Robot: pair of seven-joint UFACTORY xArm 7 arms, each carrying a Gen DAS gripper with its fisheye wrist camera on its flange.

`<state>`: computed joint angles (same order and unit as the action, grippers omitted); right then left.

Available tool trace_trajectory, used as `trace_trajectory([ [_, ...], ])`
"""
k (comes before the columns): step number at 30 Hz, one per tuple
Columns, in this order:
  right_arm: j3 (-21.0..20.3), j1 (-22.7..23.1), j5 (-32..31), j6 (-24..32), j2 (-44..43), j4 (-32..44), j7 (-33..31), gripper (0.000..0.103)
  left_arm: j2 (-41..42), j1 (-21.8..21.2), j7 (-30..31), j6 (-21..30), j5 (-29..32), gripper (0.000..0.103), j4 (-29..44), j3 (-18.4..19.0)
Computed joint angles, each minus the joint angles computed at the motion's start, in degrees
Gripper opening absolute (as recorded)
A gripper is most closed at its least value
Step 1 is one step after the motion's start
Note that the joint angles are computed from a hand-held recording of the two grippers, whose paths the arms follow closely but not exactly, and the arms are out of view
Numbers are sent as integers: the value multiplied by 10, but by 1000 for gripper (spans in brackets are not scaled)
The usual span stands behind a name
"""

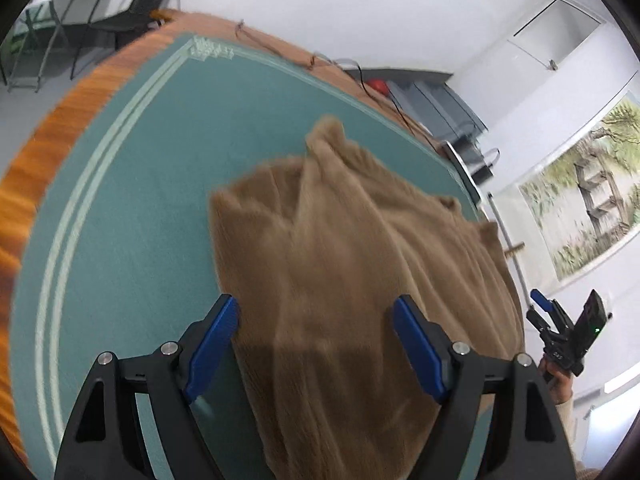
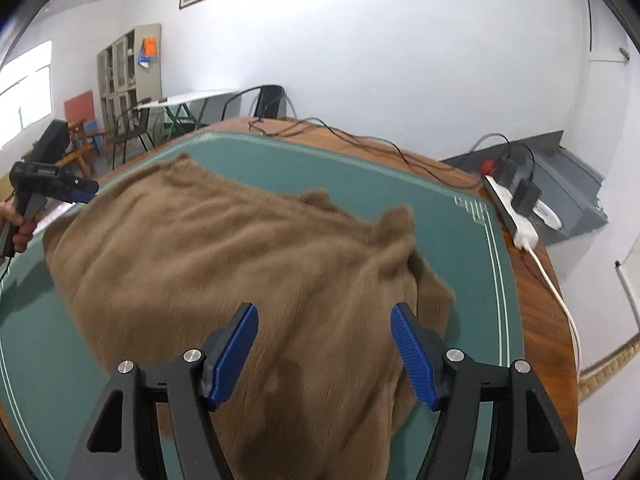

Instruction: Fold clothes

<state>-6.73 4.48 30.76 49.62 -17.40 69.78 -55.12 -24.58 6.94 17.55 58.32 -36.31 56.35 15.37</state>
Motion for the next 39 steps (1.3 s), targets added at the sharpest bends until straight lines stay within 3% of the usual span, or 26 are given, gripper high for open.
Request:
trace_trajectory([
  [9,-61,-43,41,92,-36,-32,40,70,-60,-4,4,3,-24,83,-63,15],
  [17,-49,-47,49,103,-6,-33,36,68,-94,-15,-7,-32,-16,83,-97,3],
  [19,-55,-49,79,133,13,-21,43,45,-103,-16,-14,-45,-3,83,-106,-3],
  [20,-53,-54,88,135,14,-22,44,42,-109,-16,-18,-50,6,83,-110,-7],
  [22,-39,-63,75,99,-10,-42,33,26,-119,-17,-22,-57,29,83,-116,-14],
  [26,-25,-82,8,10,-39,-82,47,24,-131,-22,-33,-68,62,83,-125,-19],
  [31,-42,-87,-21,10,-29,-86,79,25,-142,-23,-53,-79,109,83,-133,-36],
  [33,-46,-79,-11,6,-37,-87,74,25,-146,-26,-57,-81,120,83,-136,-34],
  [35,-54,-70,10,11,-34,-76,74,34,-147,-34,-58,-82,113,83,-137,-22],
  [37,-58,-63,34,9,-34,-67,76,81,-148,-41,-59,-80,99,83,-138,-8],
  [39,-61,-54,59,11,-31,-54,77,83,-149,-45,-57,-77,88,82,-138,2],
])
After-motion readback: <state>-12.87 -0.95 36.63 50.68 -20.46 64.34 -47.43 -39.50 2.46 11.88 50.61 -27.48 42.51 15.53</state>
